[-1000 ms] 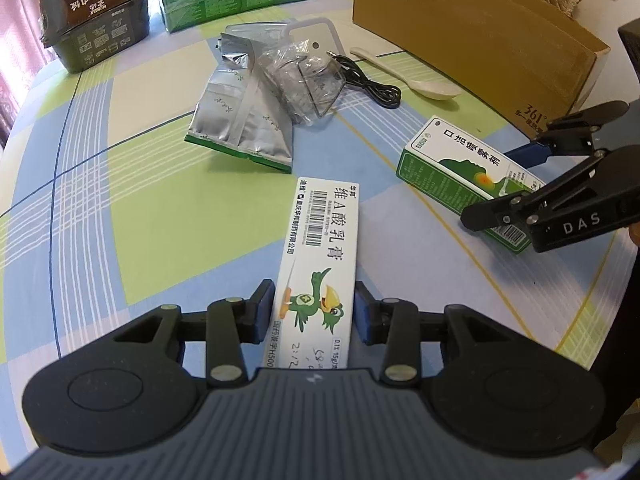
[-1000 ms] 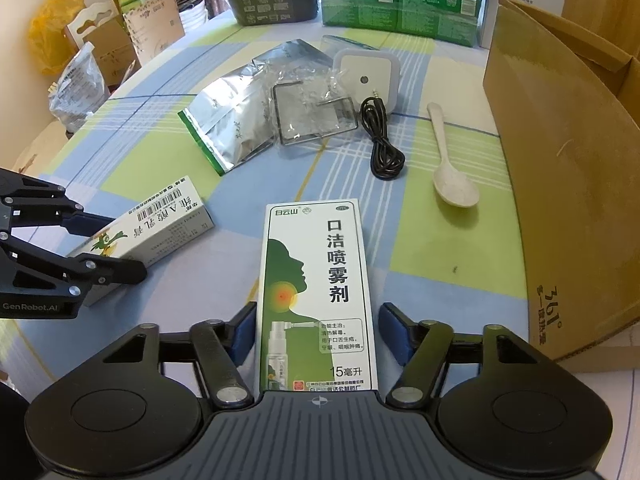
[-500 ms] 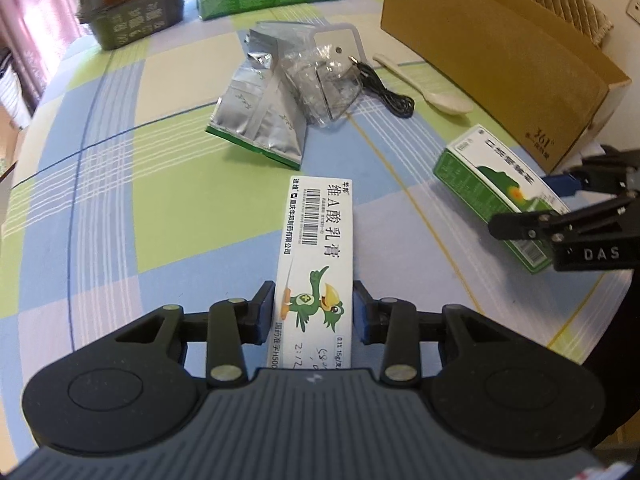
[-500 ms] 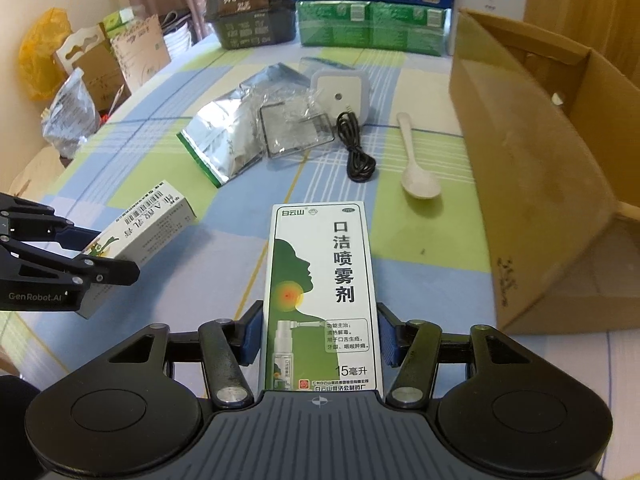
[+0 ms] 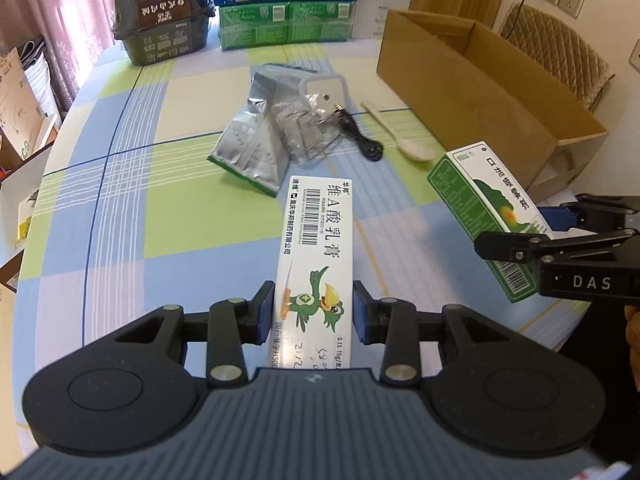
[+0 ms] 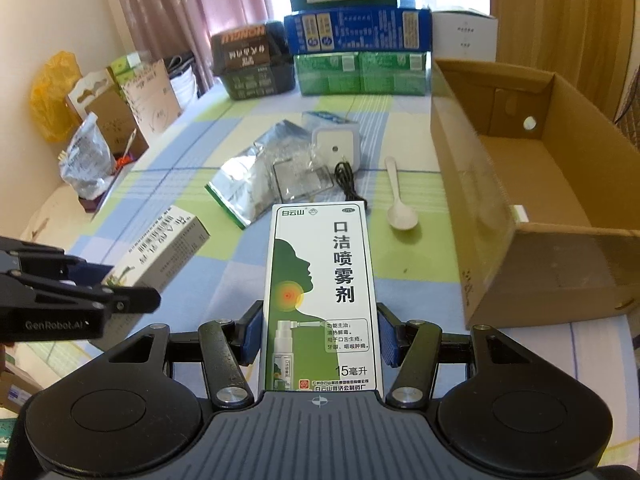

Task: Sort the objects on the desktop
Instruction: 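Lift both held boxes and carry them over the cardboard box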

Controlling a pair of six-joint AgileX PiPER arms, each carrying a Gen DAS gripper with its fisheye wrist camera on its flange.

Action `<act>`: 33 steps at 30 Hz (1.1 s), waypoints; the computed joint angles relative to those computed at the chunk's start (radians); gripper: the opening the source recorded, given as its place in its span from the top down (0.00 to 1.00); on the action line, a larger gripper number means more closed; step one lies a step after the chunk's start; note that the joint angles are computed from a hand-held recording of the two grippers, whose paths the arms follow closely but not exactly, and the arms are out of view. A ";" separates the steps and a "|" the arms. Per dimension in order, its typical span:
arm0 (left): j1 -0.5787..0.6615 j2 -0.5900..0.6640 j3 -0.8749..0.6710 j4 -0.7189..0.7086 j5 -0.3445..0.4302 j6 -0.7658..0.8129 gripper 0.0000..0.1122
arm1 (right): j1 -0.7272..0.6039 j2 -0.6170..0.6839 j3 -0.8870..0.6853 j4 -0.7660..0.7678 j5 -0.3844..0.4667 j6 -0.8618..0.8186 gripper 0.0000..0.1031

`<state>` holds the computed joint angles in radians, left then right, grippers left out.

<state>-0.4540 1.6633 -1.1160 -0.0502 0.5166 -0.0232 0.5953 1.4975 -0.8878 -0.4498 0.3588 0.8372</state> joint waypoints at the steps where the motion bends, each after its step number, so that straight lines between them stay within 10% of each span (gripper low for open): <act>1: -0.014 -0.009 0.001 0.019 0.004 -0.031 0.70 | -0.001 -0.015 0.007 -0.001 0.001 0.001 0.49; 33: -0.313 0.064 -0.247 0.134 0.086 -0.325 0.70 | -0.202 -0.367 0.148 0.022 0.104 -0.097 0.49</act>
<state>-0.7665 1.7275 -1.3634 0.0843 0.6024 -0.3483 0.3929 1.1304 -0.7397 -0.4273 0.4628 0.7398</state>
